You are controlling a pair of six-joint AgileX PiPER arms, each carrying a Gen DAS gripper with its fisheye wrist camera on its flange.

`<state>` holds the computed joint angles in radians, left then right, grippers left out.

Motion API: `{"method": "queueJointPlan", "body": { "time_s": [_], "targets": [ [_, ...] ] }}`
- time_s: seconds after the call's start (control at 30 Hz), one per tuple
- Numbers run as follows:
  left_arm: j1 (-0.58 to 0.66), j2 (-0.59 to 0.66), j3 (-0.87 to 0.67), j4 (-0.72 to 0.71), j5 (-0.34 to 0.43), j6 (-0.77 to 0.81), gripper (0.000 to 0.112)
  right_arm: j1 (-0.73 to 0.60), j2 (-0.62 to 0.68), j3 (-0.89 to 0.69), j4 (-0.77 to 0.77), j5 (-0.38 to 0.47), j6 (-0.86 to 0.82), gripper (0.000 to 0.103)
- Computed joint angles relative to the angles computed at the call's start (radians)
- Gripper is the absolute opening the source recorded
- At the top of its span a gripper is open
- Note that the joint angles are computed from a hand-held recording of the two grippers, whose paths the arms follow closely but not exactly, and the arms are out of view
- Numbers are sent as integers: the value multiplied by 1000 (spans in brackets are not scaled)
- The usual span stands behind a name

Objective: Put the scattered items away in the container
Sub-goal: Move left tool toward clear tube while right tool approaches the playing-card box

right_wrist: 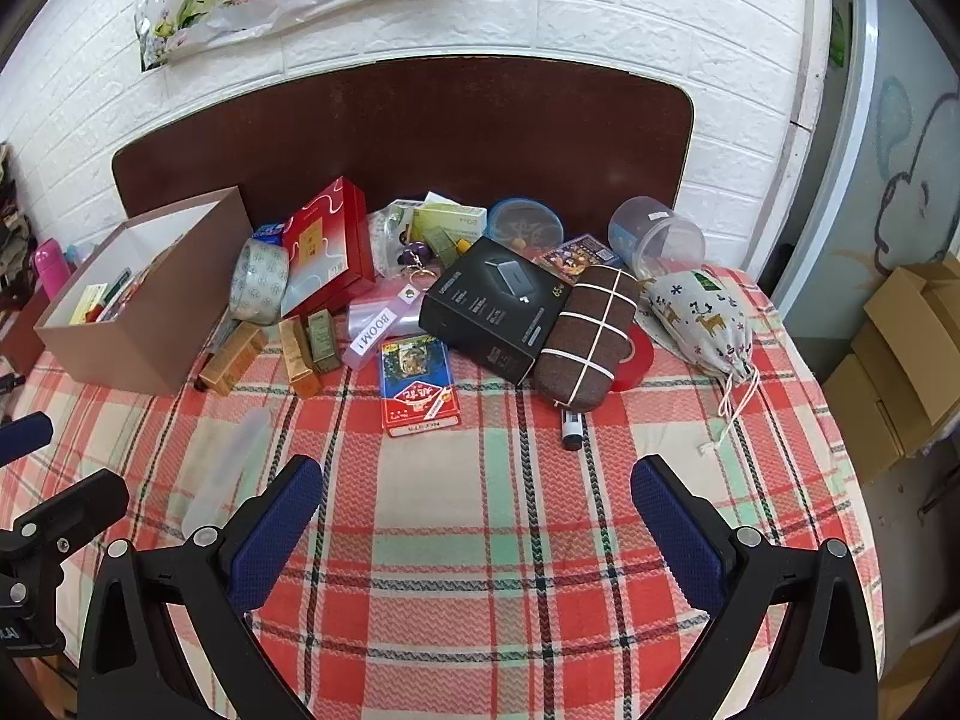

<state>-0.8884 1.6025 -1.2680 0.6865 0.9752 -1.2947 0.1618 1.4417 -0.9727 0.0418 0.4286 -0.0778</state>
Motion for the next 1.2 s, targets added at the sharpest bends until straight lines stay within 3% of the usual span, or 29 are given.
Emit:
{"method": "queueJointPlan", "body": {
  "time_s": [0.53,0.63,0.77,1.03,1.2],
  "targets": [
    [7,-19,33,-5,-21,20,103,-8,-1,8,26,-2,-21,103],
    [40,-34,82,-44,-75,78,103,-25,10,6,65,-3,-55,103],
    [123,-45,171,-149,-216,202,103,-50,56,-12,159,-1,-150,103],
    [263,88,160,-297,-316,360,97,-42,234,-129,313,42,-323,103],
    [333,195,110,-401,-337,470,97,5,372,-249,212,70,-240,103]
  ]
}}
